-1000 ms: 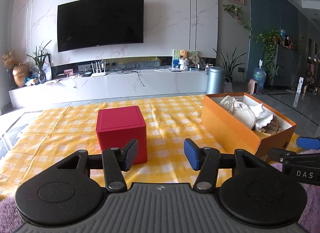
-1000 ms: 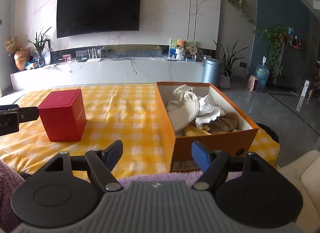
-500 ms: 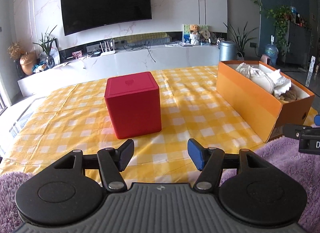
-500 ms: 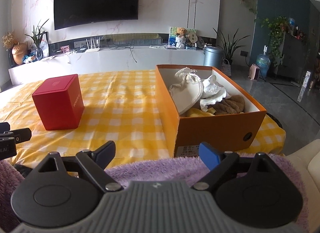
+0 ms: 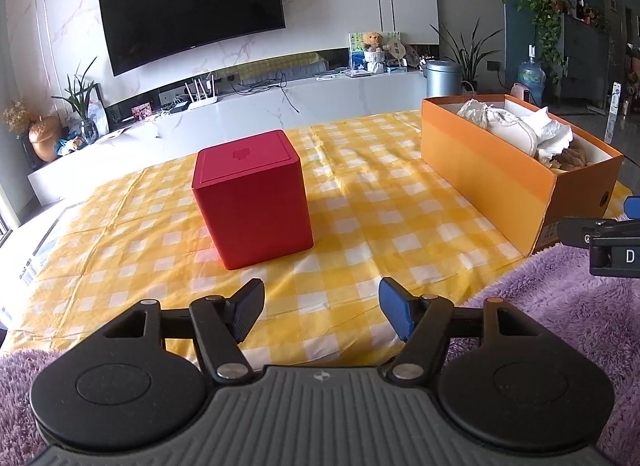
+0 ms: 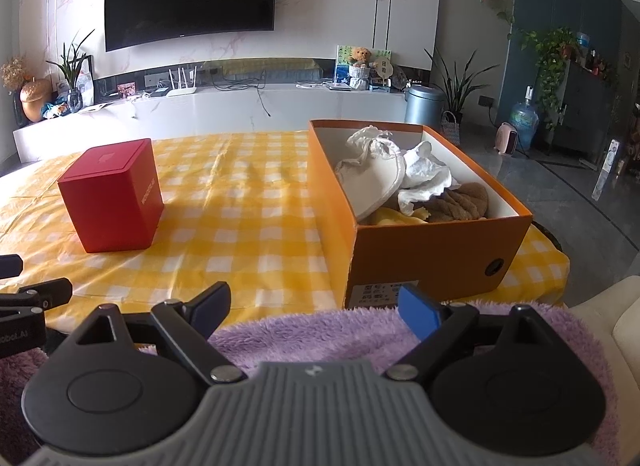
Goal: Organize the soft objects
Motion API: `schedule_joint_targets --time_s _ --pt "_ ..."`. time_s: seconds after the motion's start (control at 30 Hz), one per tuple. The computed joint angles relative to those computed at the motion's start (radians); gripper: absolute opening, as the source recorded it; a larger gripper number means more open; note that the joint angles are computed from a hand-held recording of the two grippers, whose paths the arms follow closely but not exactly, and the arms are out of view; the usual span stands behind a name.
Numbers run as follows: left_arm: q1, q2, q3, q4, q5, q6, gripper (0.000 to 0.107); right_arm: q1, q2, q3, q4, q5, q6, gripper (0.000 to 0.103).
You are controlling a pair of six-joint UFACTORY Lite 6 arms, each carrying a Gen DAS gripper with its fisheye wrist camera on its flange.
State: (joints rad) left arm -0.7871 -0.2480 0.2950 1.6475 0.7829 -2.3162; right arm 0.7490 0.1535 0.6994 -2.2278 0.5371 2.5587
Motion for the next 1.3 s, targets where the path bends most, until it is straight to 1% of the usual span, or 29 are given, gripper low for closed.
schedule_joint_targets --time_s 0.23,0.4,1.3 --pt "-0.008 -0.013 -0.006 -0.01 0.008 0.004 0.077 0.002 -0.005 -0.002 0.01 0.004 -0.009 0.09" --pt "-0.011 -0.017 -0.007 -0.012 0.011 0.008 0.079 0.004 -0.005 0.0 0.019 0.004 -0.018 0.09" --pt "-0.022 -0.028 -0.008 -0.029 0.017 0.017 0.08 0.002 -0.007 -0.001 0.016 0.002 -0.016 0.09"
